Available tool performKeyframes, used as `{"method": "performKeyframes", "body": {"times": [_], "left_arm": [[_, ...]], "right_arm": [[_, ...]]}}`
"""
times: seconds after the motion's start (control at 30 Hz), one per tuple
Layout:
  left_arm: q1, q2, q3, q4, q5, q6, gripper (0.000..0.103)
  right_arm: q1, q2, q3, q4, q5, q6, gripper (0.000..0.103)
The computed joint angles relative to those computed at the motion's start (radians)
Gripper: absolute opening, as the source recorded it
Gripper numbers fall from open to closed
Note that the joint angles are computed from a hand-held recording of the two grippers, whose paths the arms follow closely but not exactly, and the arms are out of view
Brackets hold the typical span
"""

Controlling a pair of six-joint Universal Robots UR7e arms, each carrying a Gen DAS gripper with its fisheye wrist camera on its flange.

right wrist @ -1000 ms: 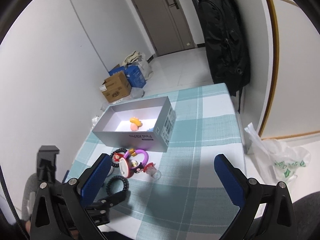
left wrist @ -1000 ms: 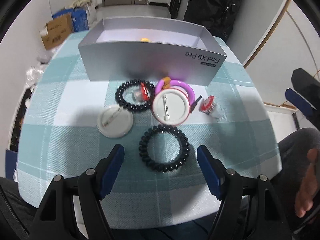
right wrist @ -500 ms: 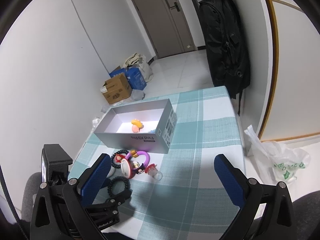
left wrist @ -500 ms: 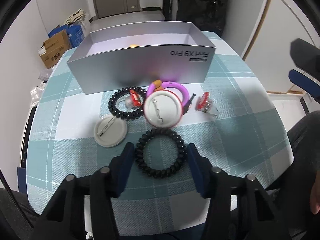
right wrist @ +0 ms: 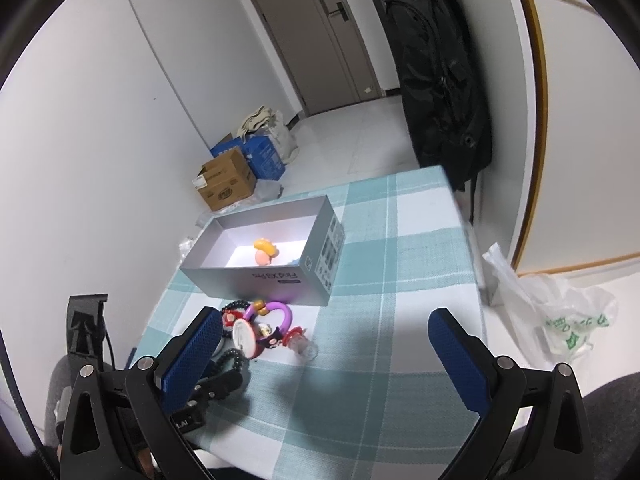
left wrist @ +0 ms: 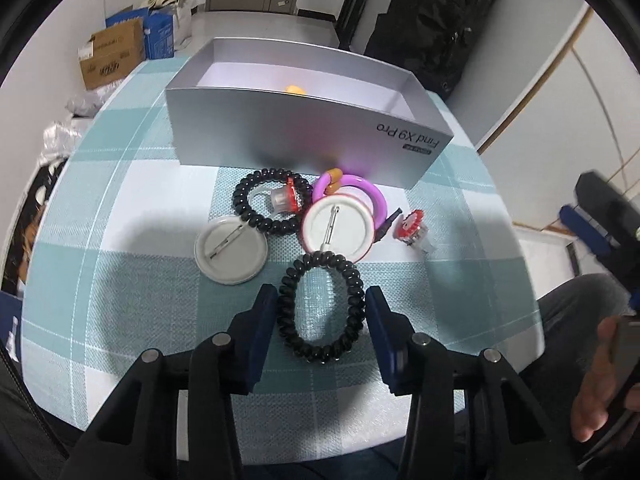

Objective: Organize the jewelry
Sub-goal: 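Lift the black bracelet with the left gripper while the right gripper grasps a white badge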

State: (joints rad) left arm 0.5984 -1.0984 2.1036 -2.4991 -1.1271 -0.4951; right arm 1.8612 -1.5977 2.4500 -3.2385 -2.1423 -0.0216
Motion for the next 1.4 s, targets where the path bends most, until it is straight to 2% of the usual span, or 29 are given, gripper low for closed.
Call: {"method": "performKeyframes", "body": {"times": [0.2,0.27,0.47,0.57,0.7,0.77,0.93,1.1,1.3,1.37,1.4], "left_arm": [[-0.008,-0.044,0.017,-0.048,-0.018,0.015,0.039],[-0.019,-0.053,0.015,-0.06,0.019,0.041,0.039],[-0.002,-0.08,0.014,-0.143,0.06,0.084,0.039],[0.02,-0.095,0.014,-0.178,0.048,0.074,0.039],[0.036,-0.097,0.012,-0.227,0.061,0.066,0.039],[0.042,-0.102,0.015,-0.241,0.059,0.069,0.039],[0.064,-0.115,0.022,-0.256,0.029,0.065,0.039],[0.084,-0.125,0.011,-0.229,-0.013,0.065,0.039],[0.094,-0.122,0.003,-0.219,-0.041,0.072,0.039],[0.097,-0.122,0.001,-0.212,-0.048,0.073,0.039],[0.099,-0.122,0.0,-0.207,-0.049,0.071,0.039]], "right_arm": [[-0.012,0.006,-0.007,0.03,0.055,-0.004,0.103],[-0.015,0.012,-0.012,0.051,0.076,-0.013,0.103],[-0.015,0.043,-0.026,0.1,0.14,-0.047,0.1],[-0.032,0.062,-0.039,0.156,0.203,-0.034,0.095],[-0.048,0.105,-0.065,0.231,0.253,0.001,0.083],[-0.045,0.136,-0.078,0.247,0.24,0.012,0.082],[-0.041,0.19,-0.108,0.26,0.19,0.043,0.07],[-0.038,0.236,-0.135,0.263,0.159,0.039,0.064],[-0.006,0.304,-0.169,0.222,0.074,0.041,0.063],[0.016,0.328,-0.177,0.214,0.017,0.034,0.056],[0.033,0.344,-0.185,0.218,-0.03,0.025,0.048]]}}
